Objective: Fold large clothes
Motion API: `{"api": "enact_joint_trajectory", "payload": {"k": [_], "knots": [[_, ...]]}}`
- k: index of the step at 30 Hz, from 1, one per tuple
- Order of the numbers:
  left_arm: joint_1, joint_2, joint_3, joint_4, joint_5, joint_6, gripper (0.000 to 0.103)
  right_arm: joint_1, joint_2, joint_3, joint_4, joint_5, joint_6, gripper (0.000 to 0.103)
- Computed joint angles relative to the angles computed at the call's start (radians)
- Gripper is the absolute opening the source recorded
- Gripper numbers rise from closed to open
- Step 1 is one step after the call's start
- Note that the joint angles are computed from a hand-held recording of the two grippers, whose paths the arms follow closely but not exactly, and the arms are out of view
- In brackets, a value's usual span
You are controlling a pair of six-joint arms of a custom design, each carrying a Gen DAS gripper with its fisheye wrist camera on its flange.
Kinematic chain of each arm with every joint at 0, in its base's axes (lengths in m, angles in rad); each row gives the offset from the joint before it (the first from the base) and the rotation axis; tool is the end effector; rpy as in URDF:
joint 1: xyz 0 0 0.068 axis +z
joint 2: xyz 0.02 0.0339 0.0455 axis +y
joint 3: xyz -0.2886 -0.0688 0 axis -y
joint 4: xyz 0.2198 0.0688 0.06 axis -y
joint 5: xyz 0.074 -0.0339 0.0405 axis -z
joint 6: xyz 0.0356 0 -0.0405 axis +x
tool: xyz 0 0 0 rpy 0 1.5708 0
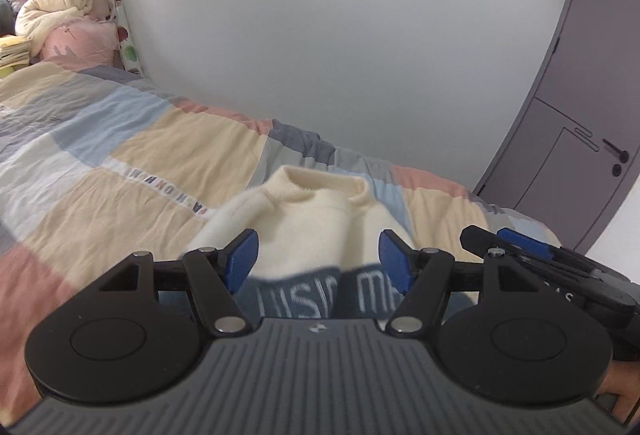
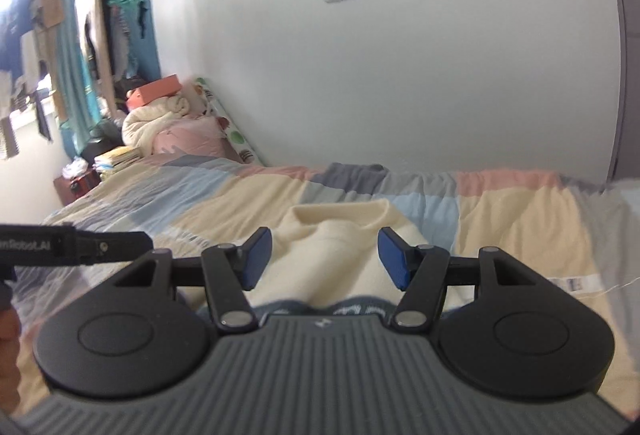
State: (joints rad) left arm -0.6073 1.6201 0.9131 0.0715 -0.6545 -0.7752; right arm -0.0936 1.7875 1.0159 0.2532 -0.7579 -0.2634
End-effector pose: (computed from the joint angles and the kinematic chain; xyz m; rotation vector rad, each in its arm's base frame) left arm 0.2773 -0.1663 0.2439 -0.5179 1.9973 -0.1229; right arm 0.3689 -0.0100 0.2356 -0.6082 1.8847 0.5571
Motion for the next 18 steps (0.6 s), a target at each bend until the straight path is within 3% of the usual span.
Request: {"api": "enact_joint_trajectory", "payload": {"k": [3, 6, 9, 12, 14, 18], "knots": [[-0.164, -0.095, -0.020, -0.160, -0.153, -0.136, 0.072, -0.089, -0.166, -0.118, -0.083, -0.095, -0.069, 0.061], [-0.344, -0.147, -0.014, -0.388, -0.290, -0.362, 0.072, -0.177, -0.288, -0.199, -0.201, -0.179, -0.151, 0.061], [-0.514, -0.130, 0.012, -0.690, -0.366, -0.714, 0.072, -0.265, -0.365, -0.261, -0.335, -0.250, -0.259, 0.061], [-0.650, -0.081, -0.014, -0.905, -0.359, -1.079, 0.072, -0.338, -0.378, -0.292, -0.478, -0.300, -0.392, 0.061], [-0.719, -0.052, -0.062, -0.961, -0.326, -1.279, 0.072, -0.377, -0.380, -0.326, -0.534, -0.310, -0.478, 0.061], [-0.808, 0.010, -0.182, -0.931, -0.240, -1.558, 0.071, -0.407, -0.366, -0.365, -0.600, -0.298, -0.561, 0.061]]}}
